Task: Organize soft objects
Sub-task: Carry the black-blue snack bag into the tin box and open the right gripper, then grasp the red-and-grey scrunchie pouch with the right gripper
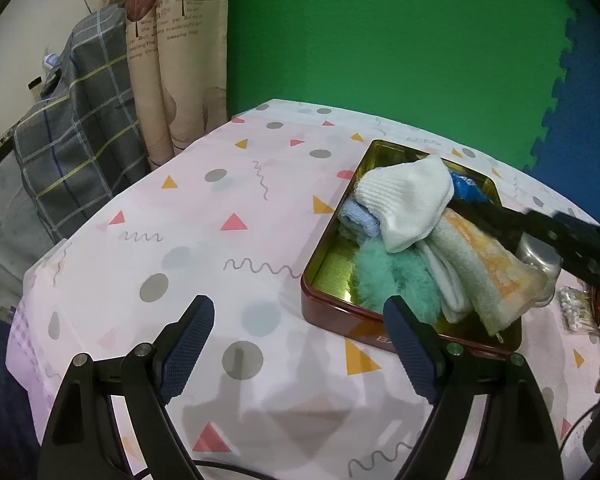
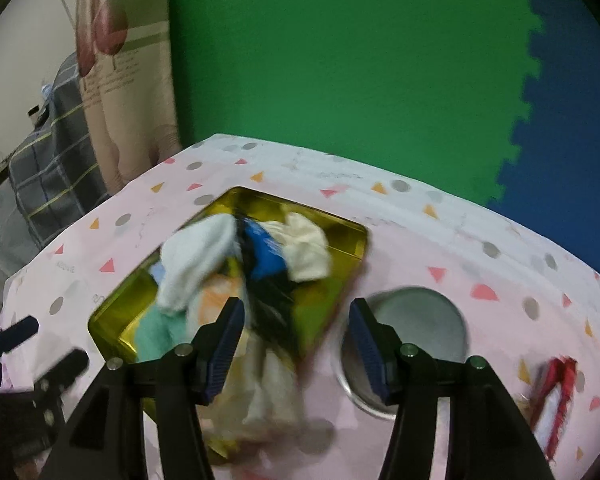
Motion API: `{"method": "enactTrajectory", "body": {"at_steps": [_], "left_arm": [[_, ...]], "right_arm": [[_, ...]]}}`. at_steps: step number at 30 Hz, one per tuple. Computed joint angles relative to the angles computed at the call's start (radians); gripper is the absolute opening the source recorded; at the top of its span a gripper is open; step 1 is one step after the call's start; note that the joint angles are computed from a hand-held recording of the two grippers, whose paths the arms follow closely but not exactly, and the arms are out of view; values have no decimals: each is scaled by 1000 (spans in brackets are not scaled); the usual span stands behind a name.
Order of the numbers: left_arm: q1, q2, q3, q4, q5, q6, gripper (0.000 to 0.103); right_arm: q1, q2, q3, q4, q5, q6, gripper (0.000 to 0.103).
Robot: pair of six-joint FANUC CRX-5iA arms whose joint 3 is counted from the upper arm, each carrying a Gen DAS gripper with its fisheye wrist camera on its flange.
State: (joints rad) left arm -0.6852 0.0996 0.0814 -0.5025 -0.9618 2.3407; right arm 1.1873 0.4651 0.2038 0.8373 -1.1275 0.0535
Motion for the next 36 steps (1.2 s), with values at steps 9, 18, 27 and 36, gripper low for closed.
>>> {"method": "enactTrajectory", "body": {"at_steps": [9, 18, 27, 36], "left_arm": [[-17, 7, 13, -24, -13, 0, 85], [-44, 13, 26, -63, -20, -8, 85], [-62, 19, 35, -84, -22, -23, 85], [-69, 27, 43, -80, -24, -37, 86]], "right_arm": [[43, -181, -260, -9, -125, -165, 56], [64, -326, -449, -84, -254, -309, 56], [47, -344, -501, -123, -253, -347, 56], [45, -369, -556, -152, -280, -377, 57]]}}
